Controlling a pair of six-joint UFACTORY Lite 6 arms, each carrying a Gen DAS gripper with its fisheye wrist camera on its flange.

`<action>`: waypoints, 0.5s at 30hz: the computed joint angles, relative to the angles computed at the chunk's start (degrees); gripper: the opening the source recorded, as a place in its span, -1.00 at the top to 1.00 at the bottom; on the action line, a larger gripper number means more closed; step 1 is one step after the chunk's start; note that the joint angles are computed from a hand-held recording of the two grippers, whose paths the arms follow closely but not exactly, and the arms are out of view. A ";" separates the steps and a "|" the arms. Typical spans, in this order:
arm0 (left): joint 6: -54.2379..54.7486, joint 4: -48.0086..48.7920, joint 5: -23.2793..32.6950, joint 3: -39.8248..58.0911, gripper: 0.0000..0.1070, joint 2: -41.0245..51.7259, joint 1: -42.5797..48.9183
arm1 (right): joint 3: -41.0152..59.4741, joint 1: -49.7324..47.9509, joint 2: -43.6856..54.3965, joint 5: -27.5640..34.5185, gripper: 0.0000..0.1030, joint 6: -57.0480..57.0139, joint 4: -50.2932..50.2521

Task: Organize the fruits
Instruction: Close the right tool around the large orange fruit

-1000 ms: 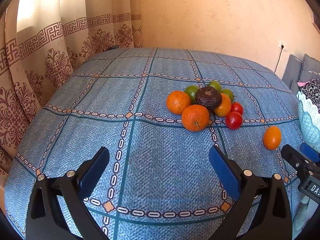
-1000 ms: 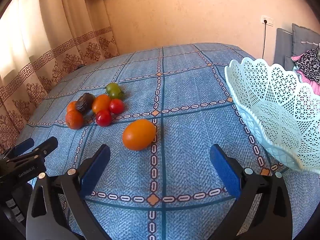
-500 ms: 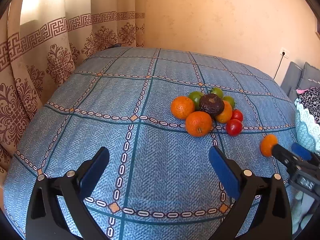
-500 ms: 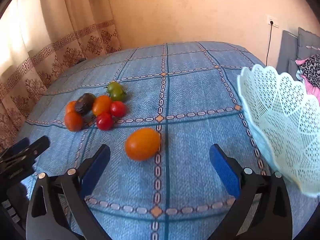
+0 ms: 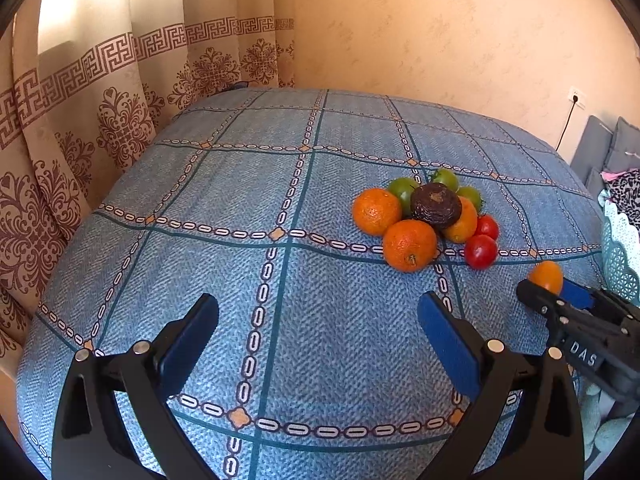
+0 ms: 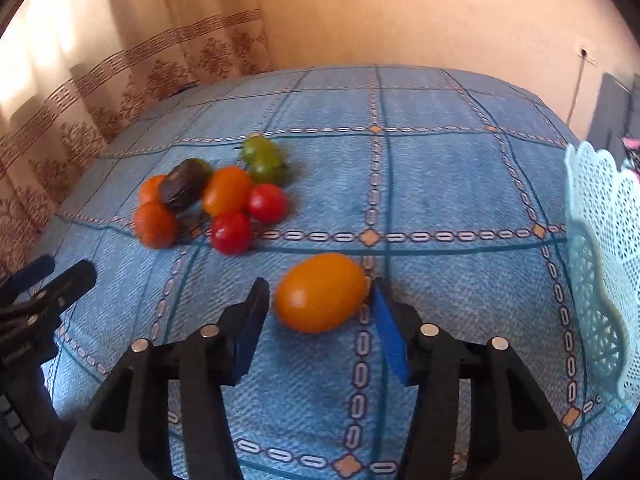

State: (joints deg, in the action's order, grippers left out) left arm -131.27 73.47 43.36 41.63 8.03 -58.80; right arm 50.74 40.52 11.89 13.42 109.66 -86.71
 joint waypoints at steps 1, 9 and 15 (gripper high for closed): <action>0.61 -0.27 -0.35 0.42 -0.84 0.22 0.36 | 0.26 0.54 0.07 0.22 0.03 0.90 -0.98; 7.67 -4.08 1.15 6.88 -0.84 4.76 0.61 | -1.55 -0.78 -2.10 -2.16 0.20 8.67 -8.50; 11.30 -4.21 -0.59 11.87 -0.84 8.96 2.29 | -3.82 -1.05 -4.69 -2.74 0.20 18.37 -17.78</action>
